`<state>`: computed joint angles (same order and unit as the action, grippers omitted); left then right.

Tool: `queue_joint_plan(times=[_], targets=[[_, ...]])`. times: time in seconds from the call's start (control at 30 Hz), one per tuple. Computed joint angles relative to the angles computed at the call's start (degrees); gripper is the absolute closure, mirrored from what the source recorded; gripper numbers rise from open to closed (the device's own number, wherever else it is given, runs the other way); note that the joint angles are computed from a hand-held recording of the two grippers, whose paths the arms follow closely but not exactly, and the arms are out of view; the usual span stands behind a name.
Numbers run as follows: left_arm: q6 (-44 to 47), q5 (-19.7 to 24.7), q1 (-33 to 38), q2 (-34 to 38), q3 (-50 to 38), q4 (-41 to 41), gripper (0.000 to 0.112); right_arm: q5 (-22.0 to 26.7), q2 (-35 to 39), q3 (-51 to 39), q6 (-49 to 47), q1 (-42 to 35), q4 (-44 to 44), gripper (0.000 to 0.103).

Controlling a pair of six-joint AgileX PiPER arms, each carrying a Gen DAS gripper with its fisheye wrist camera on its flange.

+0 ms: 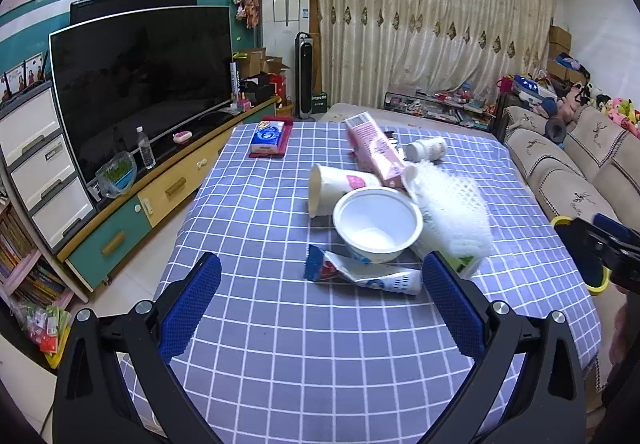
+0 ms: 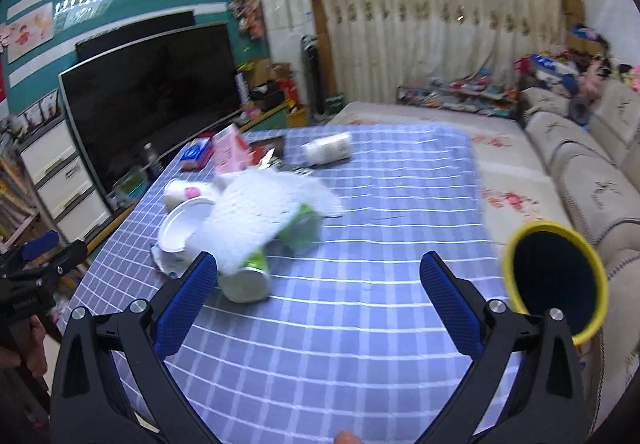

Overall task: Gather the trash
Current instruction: 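Grasp the white mesh foam sleeve with the right gripper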

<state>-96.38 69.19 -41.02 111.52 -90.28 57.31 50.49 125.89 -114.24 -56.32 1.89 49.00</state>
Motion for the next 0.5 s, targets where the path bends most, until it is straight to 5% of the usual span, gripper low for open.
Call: queue_joint_plan(times=[0.17, 0.5], targets=[[0.7, -2.3, 3.0, -0.3, 1.9, -0.8, 0.013, 3.8, 6.9, -12.2, 9.9, 5.3, -6.9, 0.028], [3.6, -6.2, 7.2, 1.4, 1.8, -0.8, 0.013, 11.8, 20.1, -34.5, 25.4, 11.7, -17.0, 0.029]])
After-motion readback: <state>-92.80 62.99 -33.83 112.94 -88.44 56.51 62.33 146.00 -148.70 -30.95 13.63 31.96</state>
